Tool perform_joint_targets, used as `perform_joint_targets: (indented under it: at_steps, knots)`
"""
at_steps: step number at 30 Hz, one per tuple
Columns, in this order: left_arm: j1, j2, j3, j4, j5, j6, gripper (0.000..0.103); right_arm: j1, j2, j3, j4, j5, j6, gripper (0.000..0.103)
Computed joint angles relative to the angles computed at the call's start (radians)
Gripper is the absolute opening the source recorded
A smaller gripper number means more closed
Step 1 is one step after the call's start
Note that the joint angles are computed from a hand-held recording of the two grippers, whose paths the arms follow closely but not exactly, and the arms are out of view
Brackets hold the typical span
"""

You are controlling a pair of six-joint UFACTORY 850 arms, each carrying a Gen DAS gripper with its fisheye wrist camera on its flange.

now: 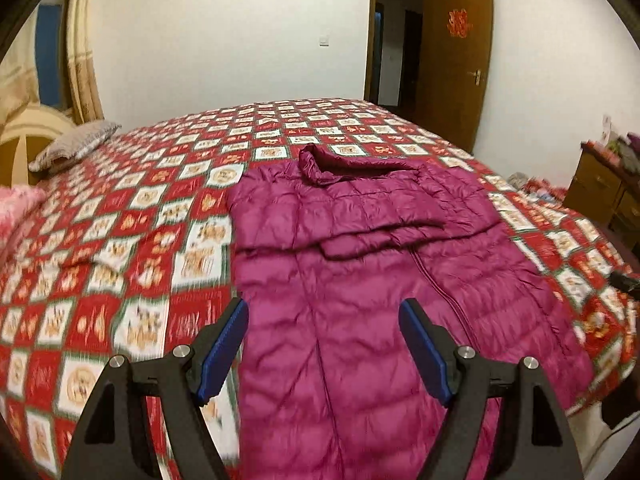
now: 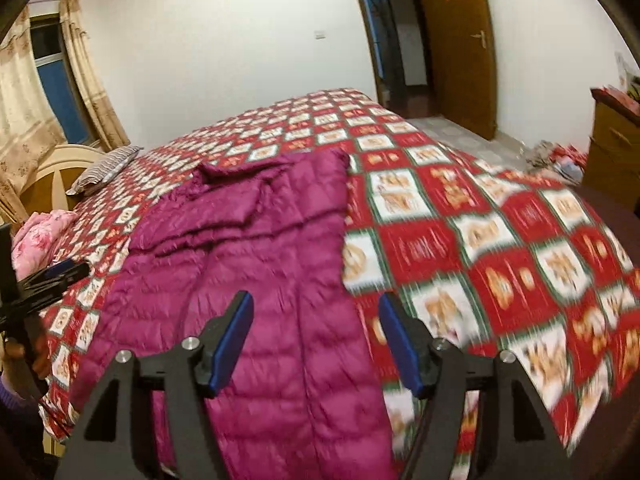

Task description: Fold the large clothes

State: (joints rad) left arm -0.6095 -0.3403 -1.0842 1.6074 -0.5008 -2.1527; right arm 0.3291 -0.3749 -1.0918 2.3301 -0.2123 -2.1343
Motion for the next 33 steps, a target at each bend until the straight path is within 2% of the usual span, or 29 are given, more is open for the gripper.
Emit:
perform_joint_targets:
  at_steps: [4,6,8,11,15,18,21,24,26,29,33]
  knots:
    - [-0.007,0.108,0.141,0.174,0.037,-0.198,0.078,-0.009,0.030,0.067,0.016,-0.025,0.011,0.068]
    - [0.000,0.161,0.210,0.287,0.092,-0.310,0.078,-0.011,0.047,0.100,0.070,-0.028,-0.041,0.068]
    - [-0.002,0.193,0.260,0.357,0.121,-0.383,0.078,-0.015,0.055,0.120,0.054,-0.034,-0.029,0.070]
    - [-0.040,0.191,0.298,0.245,0.088,-0.297,0.078,-0.021,0.053,0.144,0.002,-0.028,0.019,0.077]
    - [-0.062,0.145,0.308,0.108,0.108,-0.234,0.078,-0.025,0.034,0.160,-0.085,-0.024,0.118,0.077]
    - [-0.060,0.114,0.312,0.086,0.145,-0.269,0.078,-0.020,0.017,0.160,-0.185,-0.011,0.214,0.077]
    - [-0.052,0.093,0.313,0.097,0.173,-0.311,0.078,-0.006,0.004,0.158,-0.198,0.026,0.212,0.077]
    - [-0.050,0.085,0.316,0.123,0.168,-0.347,0.078,-0.002,-0.005,0.158,-0.218,0.043,0.233,0.077]
    - [-0.053,0.077,0.306,0.076,0.163,-0.288,0.078,-0.004,-0.014,0.153,-0.252,0.043,0.273,0.077]
    - [-0.066,0.064,0.292,0.000,0.142,-0.195,0.078,-0.006,-0.036,0.135,-0.405,0.026,0.428,0.077]
    - [-0.072,0.069,0.302,0.016,0.144,-0.218,0.078,0.002,-0.058,0.117,-0.580,0.020,0.576,0.077]
